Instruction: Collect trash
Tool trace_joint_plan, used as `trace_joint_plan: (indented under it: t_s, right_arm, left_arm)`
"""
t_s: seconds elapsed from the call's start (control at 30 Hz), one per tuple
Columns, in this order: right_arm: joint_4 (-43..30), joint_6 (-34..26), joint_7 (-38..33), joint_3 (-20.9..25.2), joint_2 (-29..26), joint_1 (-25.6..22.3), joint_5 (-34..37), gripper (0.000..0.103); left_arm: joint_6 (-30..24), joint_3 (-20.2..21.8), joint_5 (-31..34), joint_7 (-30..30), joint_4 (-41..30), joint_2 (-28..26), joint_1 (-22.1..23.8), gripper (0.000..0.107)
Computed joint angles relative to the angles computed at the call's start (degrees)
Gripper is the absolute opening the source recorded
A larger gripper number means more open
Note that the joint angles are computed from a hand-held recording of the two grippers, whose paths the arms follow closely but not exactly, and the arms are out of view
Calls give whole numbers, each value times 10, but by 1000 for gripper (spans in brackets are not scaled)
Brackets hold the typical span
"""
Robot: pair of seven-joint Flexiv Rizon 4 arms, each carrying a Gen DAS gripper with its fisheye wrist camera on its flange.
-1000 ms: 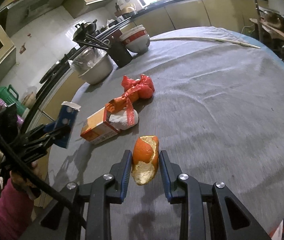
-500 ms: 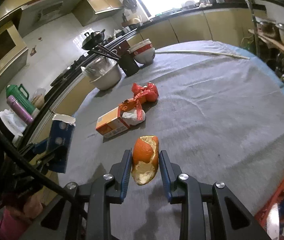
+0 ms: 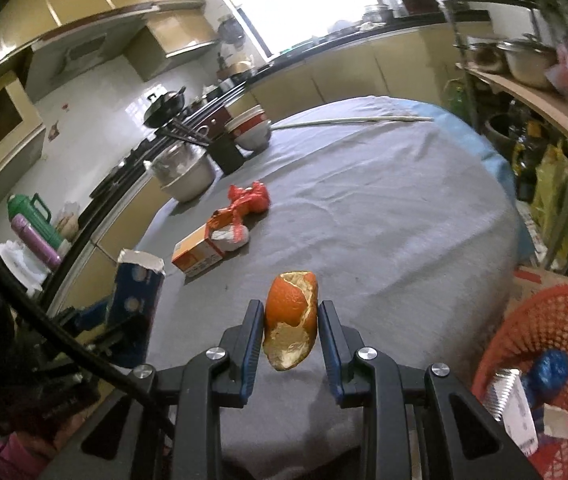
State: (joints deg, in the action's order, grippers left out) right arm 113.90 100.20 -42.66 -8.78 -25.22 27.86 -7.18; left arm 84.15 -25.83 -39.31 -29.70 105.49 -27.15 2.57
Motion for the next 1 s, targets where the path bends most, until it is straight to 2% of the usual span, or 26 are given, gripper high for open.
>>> trace_joint_plan:
  t_s: [0.23, 0.4, 0.5, 0.63, 0.83, 1.0]
  right_arm:
    - [47, 28, 0, -30, 21, 25, 32, 30]
    - [46, 43, -13, -20, 19, 19, 50, 30]
    - [44, 44, -28, -37, 18, 37, 57, 30]
    - [37, 43, -39, -35, 12, 42, 64, 30]
    - [23, 30, -41, -14, 6, 25, 56, 30]
    - [18, 27, -43, -39, 5, 52, 51, 30]
  left_arm:
    - [1, 26, 23, -32, -3, 0, -32, 55]
    - [24, 36, 51, -69, -10, -3, -38, 55]
    - [36, 38, 67, -90, -10, -4, -36, 55]
    - [50, 68, 104, -134, -16, -8, -50, 55]
    - [28, 129, 157, -207, -47, -18, -79, 55]
    - [29, 157, 194, -247, -58, -21, -90, 55]
